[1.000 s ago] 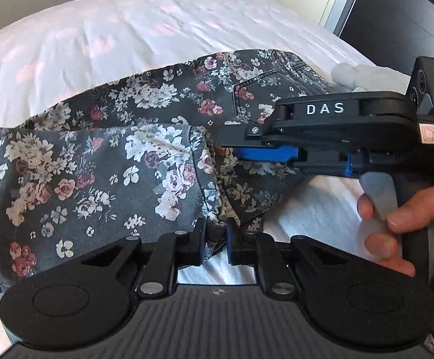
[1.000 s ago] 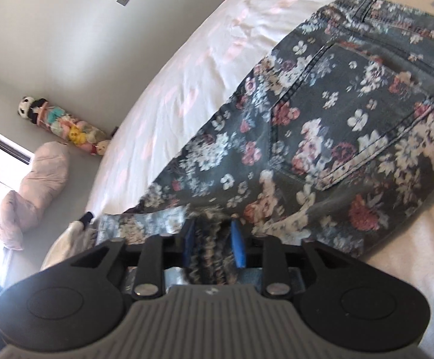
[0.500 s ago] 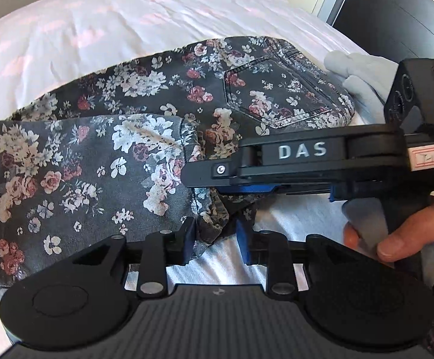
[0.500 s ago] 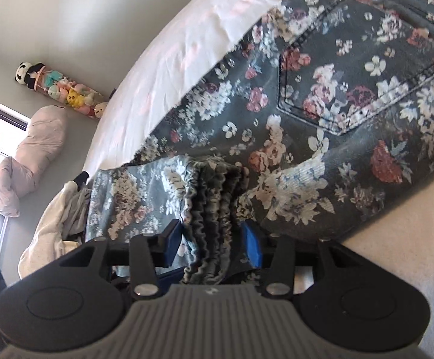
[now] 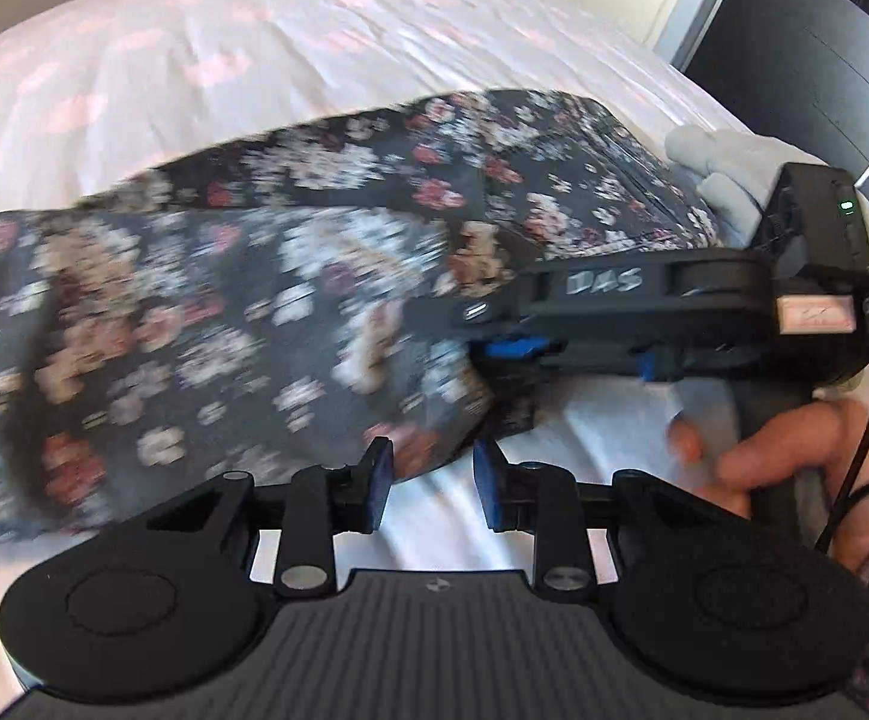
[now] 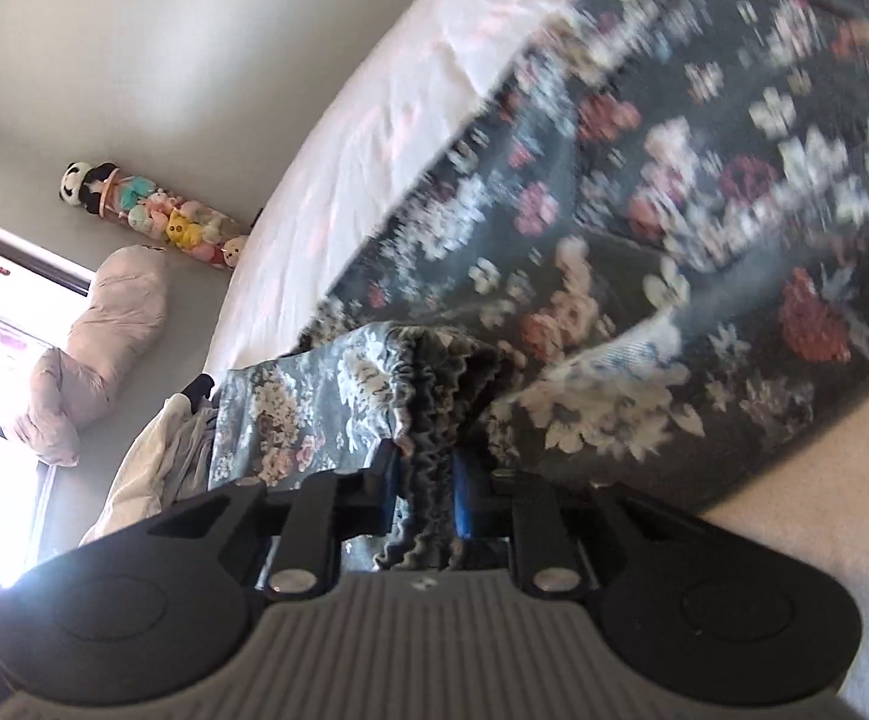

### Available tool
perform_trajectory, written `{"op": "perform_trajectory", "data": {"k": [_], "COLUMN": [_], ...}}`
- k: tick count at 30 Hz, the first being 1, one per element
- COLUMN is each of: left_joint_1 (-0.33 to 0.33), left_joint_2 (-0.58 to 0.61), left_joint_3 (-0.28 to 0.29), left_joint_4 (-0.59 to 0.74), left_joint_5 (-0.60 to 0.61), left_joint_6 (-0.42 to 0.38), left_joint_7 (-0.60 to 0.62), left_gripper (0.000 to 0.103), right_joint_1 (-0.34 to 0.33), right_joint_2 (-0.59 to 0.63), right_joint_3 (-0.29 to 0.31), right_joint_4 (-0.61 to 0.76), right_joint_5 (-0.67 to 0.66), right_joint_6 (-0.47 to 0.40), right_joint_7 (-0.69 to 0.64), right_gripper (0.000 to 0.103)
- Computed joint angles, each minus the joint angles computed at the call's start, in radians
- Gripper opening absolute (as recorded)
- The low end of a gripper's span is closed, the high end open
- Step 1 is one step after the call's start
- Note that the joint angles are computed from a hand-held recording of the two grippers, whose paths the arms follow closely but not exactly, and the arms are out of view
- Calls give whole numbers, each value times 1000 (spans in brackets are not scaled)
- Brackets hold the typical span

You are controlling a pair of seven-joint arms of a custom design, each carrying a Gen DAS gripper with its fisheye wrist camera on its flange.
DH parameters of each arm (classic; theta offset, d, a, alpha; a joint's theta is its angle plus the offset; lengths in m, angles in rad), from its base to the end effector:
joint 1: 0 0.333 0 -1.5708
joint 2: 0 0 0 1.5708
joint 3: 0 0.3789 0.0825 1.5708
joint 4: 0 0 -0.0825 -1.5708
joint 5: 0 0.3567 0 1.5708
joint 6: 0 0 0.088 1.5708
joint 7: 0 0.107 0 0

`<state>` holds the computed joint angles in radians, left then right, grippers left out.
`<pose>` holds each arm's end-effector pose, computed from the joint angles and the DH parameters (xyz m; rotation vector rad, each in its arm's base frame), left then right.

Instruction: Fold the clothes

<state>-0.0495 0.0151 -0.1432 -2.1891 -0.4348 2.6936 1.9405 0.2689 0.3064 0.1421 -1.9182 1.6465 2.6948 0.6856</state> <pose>0.5432 -0.0914 0.5105 -1.7910 2.2242 -0.7667 0.5950 0.2140 0.4344 -1.3742 1.6012 0.2959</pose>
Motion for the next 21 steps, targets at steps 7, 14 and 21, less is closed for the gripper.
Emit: {"op": "perform_trajectory", "data": {"k": [7,14,21], "left_joint_1": [29,-4,-42], "left_joint_2": [-157,-254,-276], "left_joint_3": [82,191,267], "left_joint_4": [-148,-246,-265], "left_joint_5": [63,-37,-158], "left_joint_6": [35,71,109], "left_joint_7": [-84,-73,0], "left_gripper": [30,30,30], "right_joint_1": [47,74,114], "right_joint_2": [-50,-24,42], "right_joint_3": [4,5,-2], "right_joint_4": [66,335,664], "right_joint_5": [-155,-634,-1015], "right_joint_6": [75,4,-137], "right_joint_7": [66,338,554], "right_gripper": [18,17,17]}}
